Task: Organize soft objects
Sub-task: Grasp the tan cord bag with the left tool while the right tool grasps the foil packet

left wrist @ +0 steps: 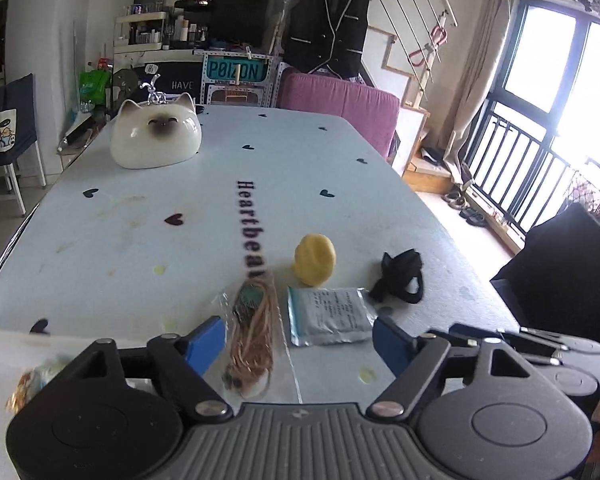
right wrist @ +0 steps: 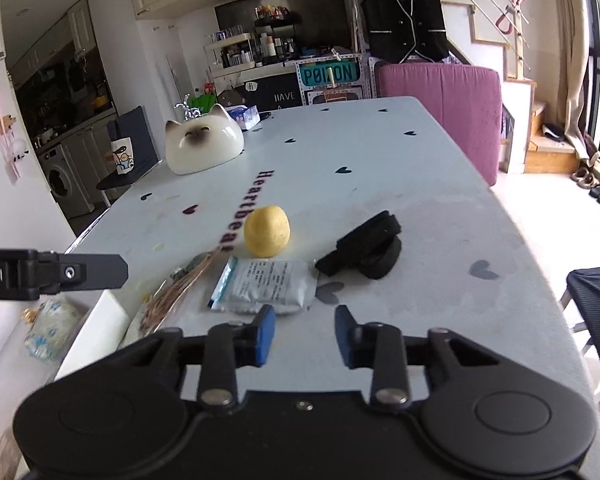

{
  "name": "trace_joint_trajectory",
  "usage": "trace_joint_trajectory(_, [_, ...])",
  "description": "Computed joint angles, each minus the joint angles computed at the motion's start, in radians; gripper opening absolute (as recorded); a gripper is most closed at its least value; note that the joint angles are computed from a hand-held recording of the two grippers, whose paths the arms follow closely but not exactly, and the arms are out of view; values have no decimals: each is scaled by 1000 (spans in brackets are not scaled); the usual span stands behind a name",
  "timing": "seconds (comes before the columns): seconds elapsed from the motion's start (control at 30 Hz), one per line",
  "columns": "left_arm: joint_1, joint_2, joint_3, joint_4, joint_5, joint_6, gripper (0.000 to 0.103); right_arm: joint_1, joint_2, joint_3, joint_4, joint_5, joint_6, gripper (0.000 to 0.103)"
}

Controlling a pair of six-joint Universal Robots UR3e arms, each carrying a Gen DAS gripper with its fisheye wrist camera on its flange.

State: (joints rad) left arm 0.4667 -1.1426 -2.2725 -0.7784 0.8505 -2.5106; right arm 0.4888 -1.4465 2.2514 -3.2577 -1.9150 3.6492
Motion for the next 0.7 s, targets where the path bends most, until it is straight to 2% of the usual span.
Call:
trace_joint_trajectory(0.13, [-71, -174, 54, 131, 56, -43, 76, -61, 117, -87, -53, 53, -15, 24])
trace_joint_trajectory(0.3, [-152, -333, 134, 212, 140, -51, 75, -126, 253, -241, -59, 132, -47, 17])
trace_joint_trajectory(0.4, [-204, -413, 194, 228, 223, -52, 75, -158, 330, -343, -1, 197, -49, 13])
trace_joint_trajectory(0.5, [-230, -475, 237, 231, 273, -47, 75, -156, 407, -443, 61, 200, -81, 13])
trace_joint_trajectory(0.7, [-268, -568, 304, 224, 336, -37, 72, -189, 454, -469, 27, 293, -162, 14])
